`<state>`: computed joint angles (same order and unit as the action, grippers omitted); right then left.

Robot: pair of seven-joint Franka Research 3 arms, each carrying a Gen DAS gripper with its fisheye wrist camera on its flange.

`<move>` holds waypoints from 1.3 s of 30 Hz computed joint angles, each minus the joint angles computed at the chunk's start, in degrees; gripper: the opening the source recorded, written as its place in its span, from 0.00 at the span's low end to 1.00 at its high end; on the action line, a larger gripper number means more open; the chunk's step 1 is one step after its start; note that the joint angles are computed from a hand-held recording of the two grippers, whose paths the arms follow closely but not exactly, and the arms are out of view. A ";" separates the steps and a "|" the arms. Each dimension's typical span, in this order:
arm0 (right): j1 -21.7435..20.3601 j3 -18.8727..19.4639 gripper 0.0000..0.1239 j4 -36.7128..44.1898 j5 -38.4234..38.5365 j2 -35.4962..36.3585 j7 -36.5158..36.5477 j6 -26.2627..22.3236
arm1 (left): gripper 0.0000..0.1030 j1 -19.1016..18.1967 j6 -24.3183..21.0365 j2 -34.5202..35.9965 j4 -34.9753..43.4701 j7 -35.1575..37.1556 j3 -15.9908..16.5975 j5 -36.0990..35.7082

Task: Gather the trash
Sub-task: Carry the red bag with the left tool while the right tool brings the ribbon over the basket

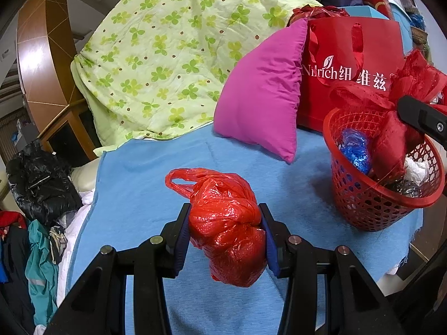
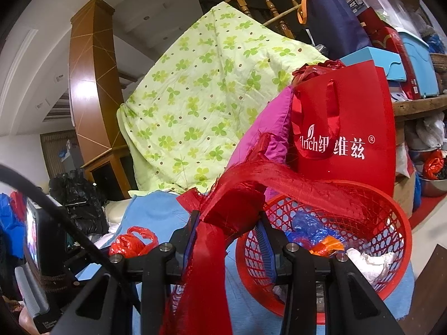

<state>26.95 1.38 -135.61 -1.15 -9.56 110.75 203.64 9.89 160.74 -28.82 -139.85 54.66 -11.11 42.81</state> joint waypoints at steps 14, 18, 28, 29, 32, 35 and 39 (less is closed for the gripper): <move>-0.66 -0.40 0.34 -2.17 1.89 -1.85 0.20 0.87 | 0.46 -0.71 -0.47 0.27 0.38 0.11 -0.75 0.46; -0.74 -0.58 0.34 -2.59 2.39 -2.25 0.09 0.93 | 0.46 -0.99 -0.61 0.61 0.71 0.22 -0.79 0.50; -0.70 -1.44 0.34 -3.77 3.20 -3.33 0.43 0.96 | 0.47 -1.72 -0.95 1.08 1.20 -0.19 -1.24 1.14; -0.76 -1.41 0.34 -3.86 3.37 -3.44 0.40 0.95 | 0.47 -1.76 -0.98 1.12 1.28 -0.24 -1.33 1.27; -1.00 -1.26 0.34 -4.27 3.99 -3.79 0.22 1.09 | 0.47 -2.04 -0.92 1.07 1.26 -0.15 -1.28 1.45; -1.07 -1.32 0.34 -4.68 4.41 -4.15 0.15 1.14 | 0.47 -2.30 -1.02 1.14 1.39 -0.15 -1.45 1.53; -1.12 -1.41 0.34 -5.03 4.88 -4.45 0.01 1.26 | 0.47 -2.75 -0.97 1.16 1.47 0.15 -1.38 1.45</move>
